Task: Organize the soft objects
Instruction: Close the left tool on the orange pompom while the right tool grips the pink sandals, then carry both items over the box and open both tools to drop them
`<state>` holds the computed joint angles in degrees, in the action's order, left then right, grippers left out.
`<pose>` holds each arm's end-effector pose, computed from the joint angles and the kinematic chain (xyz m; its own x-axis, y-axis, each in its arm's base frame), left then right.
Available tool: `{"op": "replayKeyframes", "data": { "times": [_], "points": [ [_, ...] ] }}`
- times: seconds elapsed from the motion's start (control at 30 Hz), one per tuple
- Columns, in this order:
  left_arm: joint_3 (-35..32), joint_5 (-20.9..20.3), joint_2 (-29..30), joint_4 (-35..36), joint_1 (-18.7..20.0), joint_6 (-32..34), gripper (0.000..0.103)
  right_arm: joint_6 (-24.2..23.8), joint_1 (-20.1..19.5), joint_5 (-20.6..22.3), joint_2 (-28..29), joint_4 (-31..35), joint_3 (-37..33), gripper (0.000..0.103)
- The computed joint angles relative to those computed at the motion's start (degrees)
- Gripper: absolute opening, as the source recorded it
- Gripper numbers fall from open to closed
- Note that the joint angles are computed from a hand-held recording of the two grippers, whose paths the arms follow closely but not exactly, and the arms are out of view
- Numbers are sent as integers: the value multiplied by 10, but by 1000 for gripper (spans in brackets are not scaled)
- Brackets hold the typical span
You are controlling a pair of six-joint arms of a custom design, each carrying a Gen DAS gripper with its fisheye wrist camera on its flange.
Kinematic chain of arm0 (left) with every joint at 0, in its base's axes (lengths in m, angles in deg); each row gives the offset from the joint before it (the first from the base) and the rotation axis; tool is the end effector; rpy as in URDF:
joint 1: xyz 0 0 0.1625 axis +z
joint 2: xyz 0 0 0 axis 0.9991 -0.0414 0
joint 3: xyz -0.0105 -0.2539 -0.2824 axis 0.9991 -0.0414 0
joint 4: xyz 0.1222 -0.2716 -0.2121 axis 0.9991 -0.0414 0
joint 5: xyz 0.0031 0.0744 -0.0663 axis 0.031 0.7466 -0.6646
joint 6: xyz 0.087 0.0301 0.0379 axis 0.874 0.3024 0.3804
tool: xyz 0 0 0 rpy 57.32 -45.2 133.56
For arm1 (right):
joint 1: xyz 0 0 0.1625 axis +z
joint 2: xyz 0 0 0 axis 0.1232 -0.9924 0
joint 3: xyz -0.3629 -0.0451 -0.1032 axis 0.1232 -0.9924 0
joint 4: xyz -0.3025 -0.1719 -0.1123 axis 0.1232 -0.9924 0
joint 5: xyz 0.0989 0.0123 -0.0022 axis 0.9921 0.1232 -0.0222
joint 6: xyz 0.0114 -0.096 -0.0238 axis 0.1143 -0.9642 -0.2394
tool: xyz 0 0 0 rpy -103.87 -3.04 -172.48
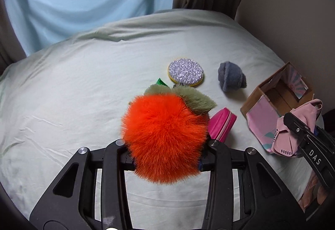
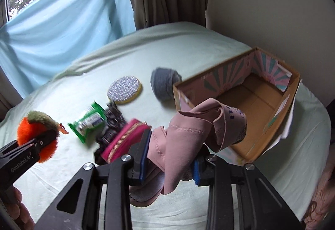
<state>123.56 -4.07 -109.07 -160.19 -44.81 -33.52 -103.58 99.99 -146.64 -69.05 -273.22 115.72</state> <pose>-0.2166 -0.4941 0.1796 -0.7472 -0.0041 -0.6646 0.4315 0.7576 -0.4897 0.2057 -0.4463 0.1811 -0.7666 0.0857 0.6364 -0.4155 0.6895 -0.5933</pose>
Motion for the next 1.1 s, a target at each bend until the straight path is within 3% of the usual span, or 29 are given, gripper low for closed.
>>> {"op": "replayKeyframes", "data": {
  "times": [0.23, 0.4, 0.57, 0.83, 1.1],
  "points": [
    [-100, 16, -2, 213, -72, -175, 35, 0, 29, 30, -126, 189, -39, 30],
    [-206, 14, 61, 312, -106, -253, 35, -33, 25, 47, -187, 335, -101, 30],
    [-313, -5, 154, 359, -117, -312, 35, -78, -16, 98, -230, 500, -182, 30],
    [-481, -35, 307, 403, -105, -372, 35, -163, -104, 148, -221, 661, -303, 30],
    [-645, -87, 434, 446, -68, -359, 35, -165, -164, 144, -150, 784, -436, 30]
  ]
}}
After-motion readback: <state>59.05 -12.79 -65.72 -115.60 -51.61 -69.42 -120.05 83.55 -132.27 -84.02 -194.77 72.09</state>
